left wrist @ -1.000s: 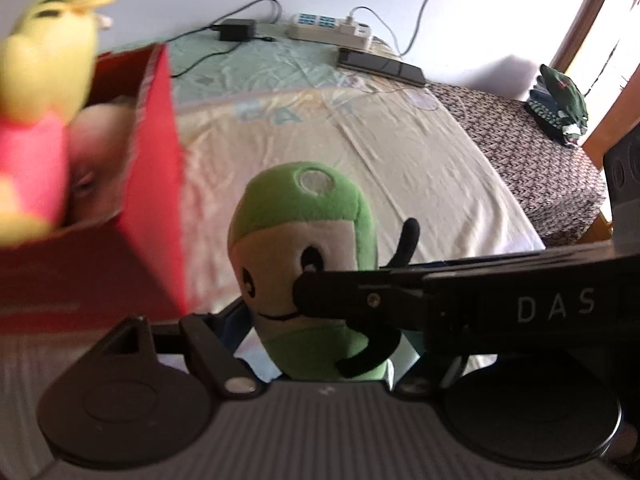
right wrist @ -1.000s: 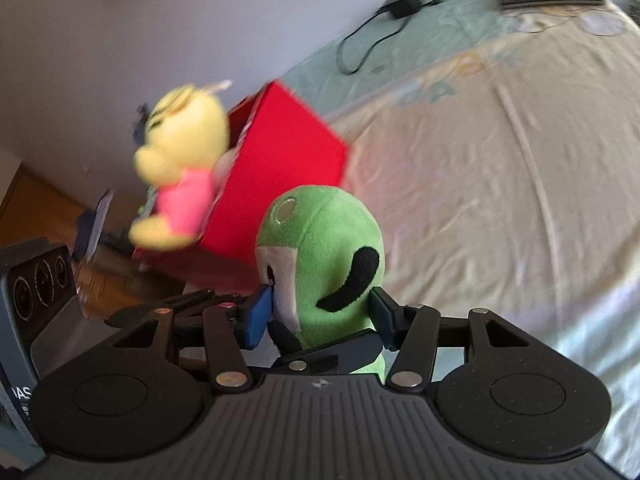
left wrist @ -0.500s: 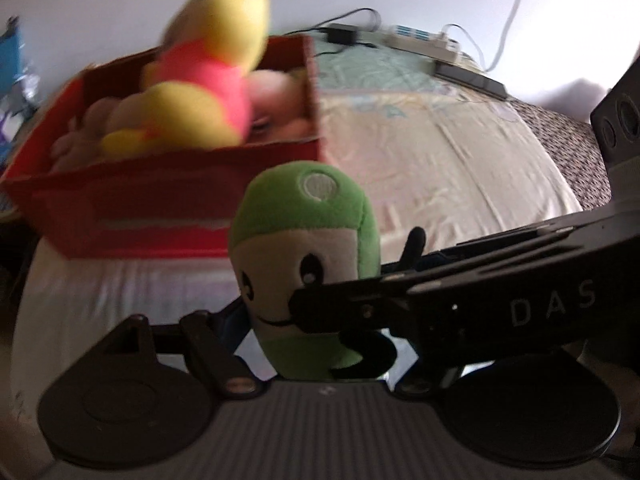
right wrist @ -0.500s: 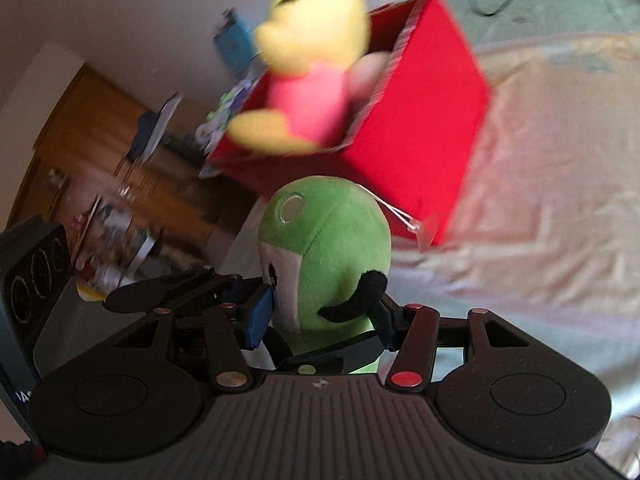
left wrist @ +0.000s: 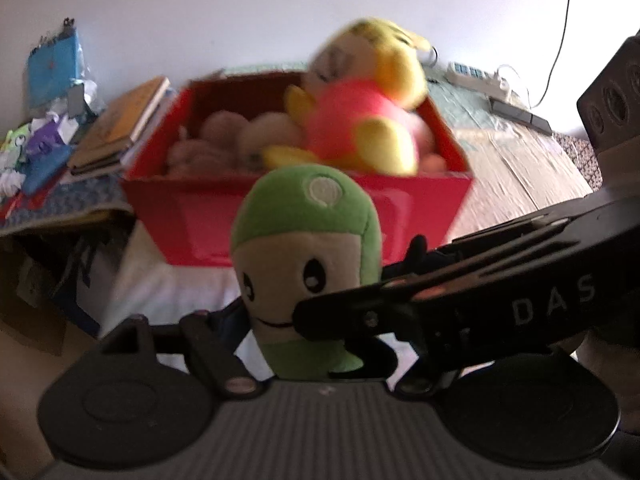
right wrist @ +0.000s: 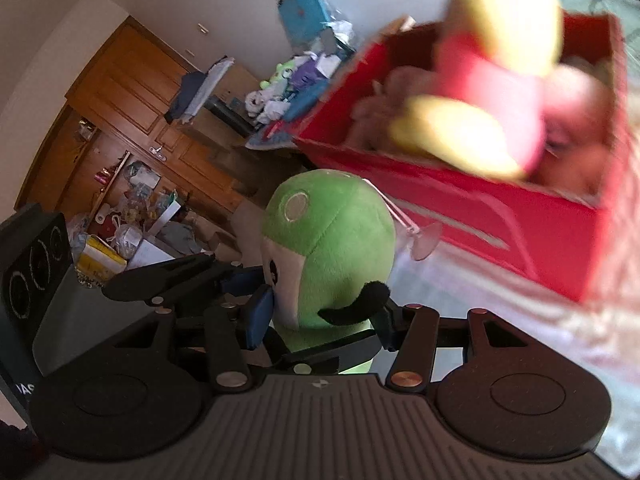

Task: Organize objects
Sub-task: 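Lift the green bean plush and carry it toward the red box, then lower the held green plush into the red box beside the tiger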

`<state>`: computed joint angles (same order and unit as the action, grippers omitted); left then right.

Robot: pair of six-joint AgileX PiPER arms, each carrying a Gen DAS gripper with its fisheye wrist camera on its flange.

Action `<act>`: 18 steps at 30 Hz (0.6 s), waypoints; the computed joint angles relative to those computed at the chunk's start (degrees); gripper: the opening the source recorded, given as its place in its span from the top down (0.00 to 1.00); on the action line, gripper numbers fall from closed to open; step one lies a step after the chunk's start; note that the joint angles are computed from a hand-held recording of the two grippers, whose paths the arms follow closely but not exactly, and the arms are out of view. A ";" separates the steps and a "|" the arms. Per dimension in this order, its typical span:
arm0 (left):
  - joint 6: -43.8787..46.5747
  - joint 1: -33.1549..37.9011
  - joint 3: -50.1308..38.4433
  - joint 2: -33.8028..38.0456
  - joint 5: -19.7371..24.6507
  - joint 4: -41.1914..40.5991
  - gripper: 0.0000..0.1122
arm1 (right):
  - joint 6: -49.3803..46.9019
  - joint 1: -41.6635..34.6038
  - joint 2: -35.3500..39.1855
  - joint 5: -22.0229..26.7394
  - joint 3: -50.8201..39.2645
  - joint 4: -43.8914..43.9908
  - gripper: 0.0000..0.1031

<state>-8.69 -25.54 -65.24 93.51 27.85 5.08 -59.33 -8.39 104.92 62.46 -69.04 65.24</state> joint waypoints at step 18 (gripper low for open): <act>64.18 21.73 -20.68 7.69 5.67 -48.15 0.31 | 1.24 12.64 -0.79 -22.92 -8.07 18.05 0.46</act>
<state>55.50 -3.81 -85.92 101.21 33.52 -43.07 -58.09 4.26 104.14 39.54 -77.11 83.29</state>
